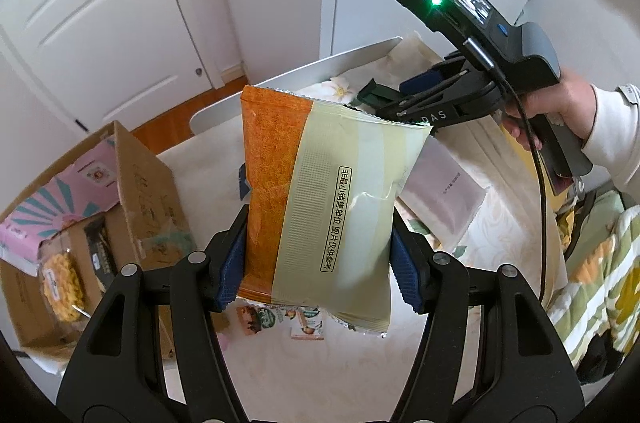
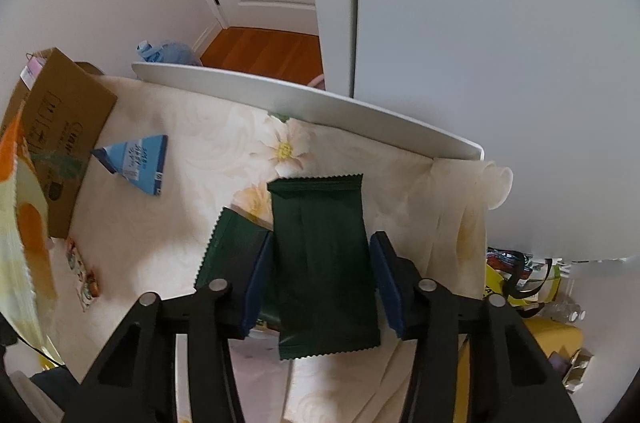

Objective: Organize snacks
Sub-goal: 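Carry the green-and-orange bag and dark green packet over the box with both grippers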

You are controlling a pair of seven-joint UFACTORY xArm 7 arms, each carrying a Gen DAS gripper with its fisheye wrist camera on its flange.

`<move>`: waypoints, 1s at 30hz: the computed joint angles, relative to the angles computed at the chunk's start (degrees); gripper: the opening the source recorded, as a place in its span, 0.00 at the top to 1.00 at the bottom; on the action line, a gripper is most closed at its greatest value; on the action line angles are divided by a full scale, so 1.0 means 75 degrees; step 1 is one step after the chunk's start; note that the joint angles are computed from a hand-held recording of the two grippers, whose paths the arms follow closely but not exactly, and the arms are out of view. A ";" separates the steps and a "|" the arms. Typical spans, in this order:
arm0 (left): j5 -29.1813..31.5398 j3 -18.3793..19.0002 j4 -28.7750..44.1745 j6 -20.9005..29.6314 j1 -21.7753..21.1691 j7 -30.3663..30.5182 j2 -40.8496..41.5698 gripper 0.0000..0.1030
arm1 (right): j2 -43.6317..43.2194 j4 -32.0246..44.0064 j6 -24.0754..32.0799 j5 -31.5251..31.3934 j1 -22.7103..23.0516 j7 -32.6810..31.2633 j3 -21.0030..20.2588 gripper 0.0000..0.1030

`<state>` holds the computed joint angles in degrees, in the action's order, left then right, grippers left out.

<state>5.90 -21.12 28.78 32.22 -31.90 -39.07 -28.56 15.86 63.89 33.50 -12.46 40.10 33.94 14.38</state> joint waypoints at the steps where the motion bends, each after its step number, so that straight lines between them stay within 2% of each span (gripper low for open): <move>1: -0.0001 -0.0016 0.0018 0.0015 0.0003 -0.0032 0.0004 0.43 | -0.0010 -0.0021 -0.0025 0.0007 -0.0006 -0.0012 0.0002 0.59; 9: -0.0037 0.0063 -0.0007 -0.0038 0.0028 -0.0024 0.0007 0.43 | -0.0022 -0.0069 -0.0193 -0.0260 0.0102 0.0133 -0.0047 0.61; 19: 0.0071 -0.0115 0.0000 0.0174 0.0123 -0.0413 -0.0357 0.43 | -0.0413 -0.0248 -0.0659 -0.0356 0.0169 0.0580 0.0006 0.61; 26: 0.0025 -0.0241 -0.0095 0.0968 0.0171 -0.1029 -0.1768 0.43 | -0.1069 -0.0226 -0.0707 -0.0139 0.0173 0.0586 0.0325 0.61; 30: 0.0050 -0.0241 -0.0031 0.1964 0.0341 -0.1252 -0.2936 0.42 | -0.1230 0.0169 -0.0682 -0.0009 0.0256 0.0228 0.0534 0.61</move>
